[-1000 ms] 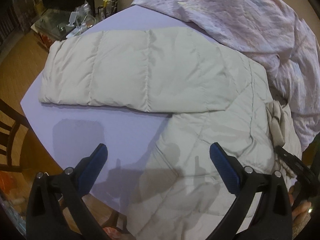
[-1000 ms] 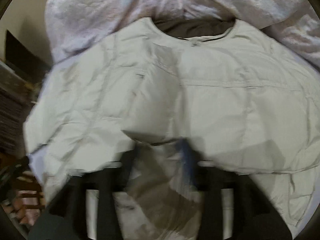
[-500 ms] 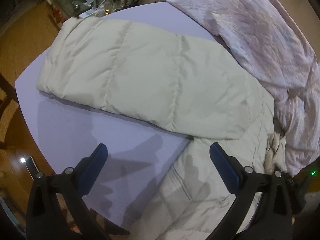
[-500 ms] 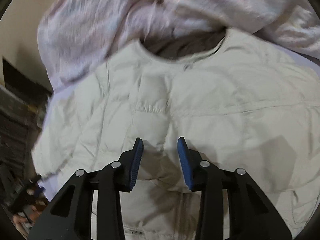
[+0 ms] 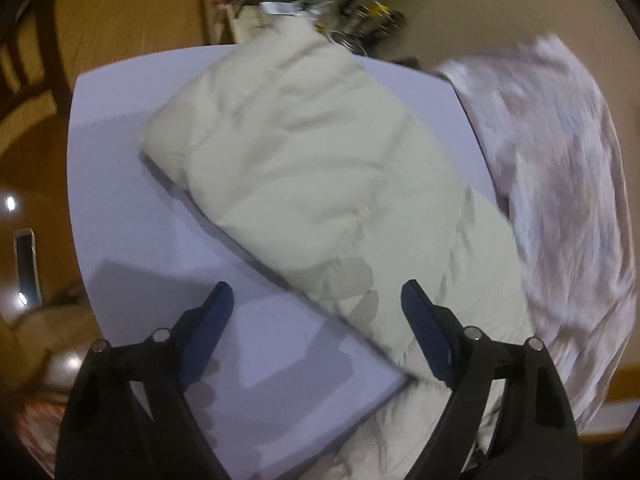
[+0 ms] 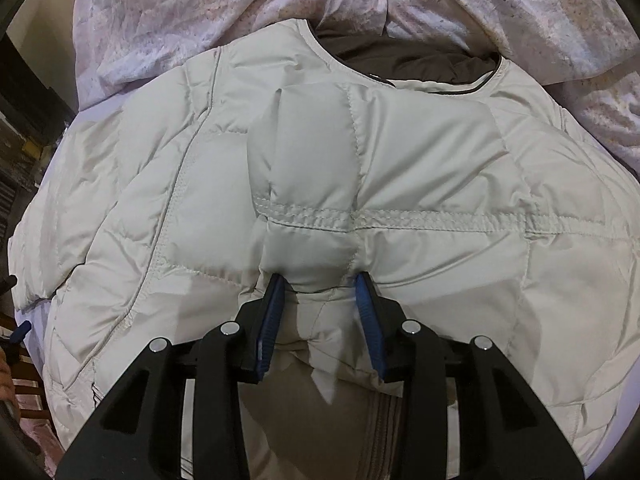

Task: Fold large clothes
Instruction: 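Grasp the other sleeve cuff with the left gripper and lift it, then fold the held sleeve across the jacket front, then open the left gripper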

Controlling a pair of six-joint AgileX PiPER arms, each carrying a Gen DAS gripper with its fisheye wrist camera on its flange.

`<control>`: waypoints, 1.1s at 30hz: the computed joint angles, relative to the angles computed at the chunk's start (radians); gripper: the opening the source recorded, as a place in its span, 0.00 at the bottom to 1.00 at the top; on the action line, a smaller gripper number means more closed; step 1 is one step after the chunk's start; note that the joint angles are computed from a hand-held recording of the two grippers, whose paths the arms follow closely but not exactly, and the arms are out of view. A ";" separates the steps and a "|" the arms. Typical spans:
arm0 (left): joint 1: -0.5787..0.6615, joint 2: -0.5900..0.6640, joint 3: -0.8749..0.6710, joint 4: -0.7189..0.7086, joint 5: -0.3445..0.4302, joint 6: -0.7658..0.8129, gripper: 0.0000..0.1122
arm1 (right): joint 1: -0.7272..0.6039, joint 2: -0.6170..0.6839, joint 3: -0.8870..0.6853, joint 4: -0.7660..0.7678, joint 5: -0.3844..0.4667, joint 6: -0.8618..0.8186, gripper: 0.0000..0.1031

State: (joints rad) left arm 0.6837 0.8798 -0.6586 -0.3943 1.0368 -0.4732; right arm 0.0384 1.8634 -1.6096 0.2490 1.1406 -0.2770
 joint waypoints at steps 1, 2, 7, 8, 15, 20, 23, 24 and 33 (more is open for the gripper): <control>0.033 -0.005 0.008 -0.022 -0.006 0.023 0.73 | -0.003 0.002 -0.001 0.004 0.001 -0.003 0.39; 0.076 -0.005 0.017 -0.055 -0.019 0.054 0.72 | -0.003 0.006 -0.004 0.007 0.000 -0.003 0.39; 0.263 0.012 0.061 -0.208 -0.035 0.200 0.55 | -0.009 -0.012 0.012 0.011 -0.003 -0.007 0.39; 0.300 0.014 0.068 -0.236 -0.027 0.225 0.51 | -0.009 -0.015 0.015 0.011 -0.005 -0.007 0.39; 0.545 0.052 0.131 -0.393 0.046 0.438 0.16 | -0.010 -0.020 0.024 0.014 -0.014 -0.014 0.39; 0.547 0.074 0.102 -0.412 0.068 0.490 0.05 | -0.009 -0.020 0.025 0.014 -0.017 -0.014 0.39; 0.480 0.064 0.048 -0.408 0.048 0.476 0.03 | -0.008 -0.022 0.028 0.014 -0.019 -0.012 0.39; 0.447 0.057 0.018 -0.399 0.040 0.464 0.03 | -0.007 -0.022 0.028 0.013 -0.019 -0.011 0.39; -0.032 0.060 -0.281 -0.287 -0.115 0.288 0.02 | -0.005 -0.027 0.032 0.009 -0.022 0.004 0.39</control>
State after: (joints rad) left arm 0.6512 0.9402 -0.9399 -0.6809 0.9214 -0.1855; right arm 0.0338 1.8361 -1.5772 0.2580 1.1185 -0.2734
